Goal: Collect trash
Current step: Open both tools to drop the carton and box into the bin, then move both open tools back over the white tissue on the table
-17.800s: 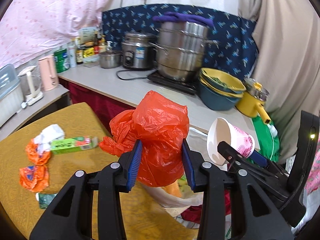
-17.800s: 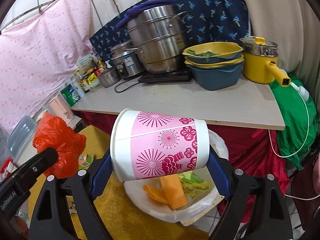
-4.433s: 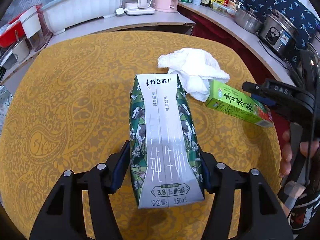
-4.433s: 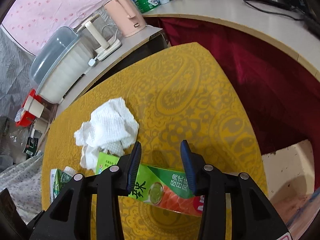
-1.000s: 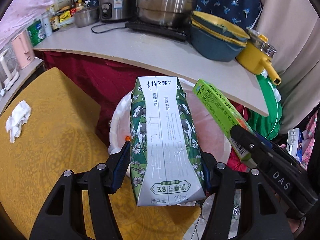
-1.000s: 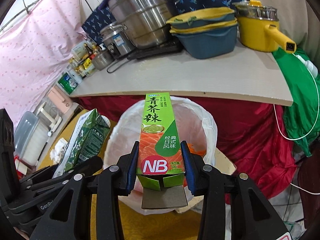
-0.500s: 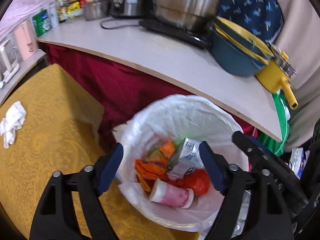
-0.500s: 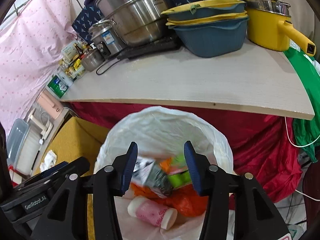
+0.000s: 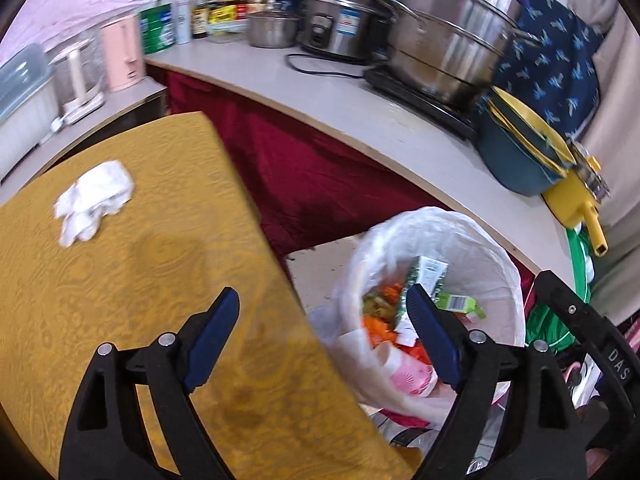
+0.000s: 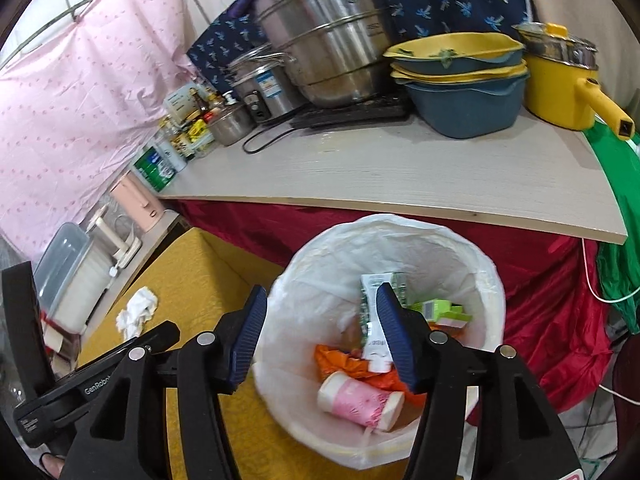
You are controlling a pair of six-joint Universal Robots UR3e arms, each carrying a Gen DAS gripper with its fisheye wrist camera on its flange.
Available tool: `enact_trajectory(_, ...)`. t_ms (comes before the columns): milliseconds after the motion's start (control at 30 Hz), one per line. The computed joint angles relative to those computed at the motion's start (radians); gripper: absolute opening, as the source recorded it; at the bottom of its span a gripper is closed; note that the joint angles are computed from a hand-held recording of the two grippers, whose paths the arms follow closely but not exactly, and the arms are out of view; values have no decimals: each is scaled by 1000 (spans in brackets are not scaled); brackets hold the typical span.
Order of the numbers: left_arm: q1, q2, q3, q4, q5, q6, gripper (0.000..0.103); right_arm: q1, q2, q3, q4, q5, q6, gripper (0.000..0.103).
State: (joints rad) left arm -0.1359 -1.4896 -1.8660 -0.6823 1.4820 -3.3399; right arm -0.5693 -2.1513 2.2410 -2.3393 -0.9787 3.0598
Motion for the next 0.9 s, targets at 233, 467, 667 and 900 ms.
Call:
enact_trajectory(233,194,211,-130,-71,-67,67,84,279,111,-83,-121,-125,135,56)
enact_trajectory(467,507,445,-233,-219,-194,228,87,589,309,-231,-234,-275,265,56)
enact_trajectory(667,821,599,-279,-396,-315,419,87,784,501,-383,-283,-361,339,56)
enact_trajectory(900,1082,675,-289,-520,-401,598,87,955,729,-605,-279,-430,384,56)
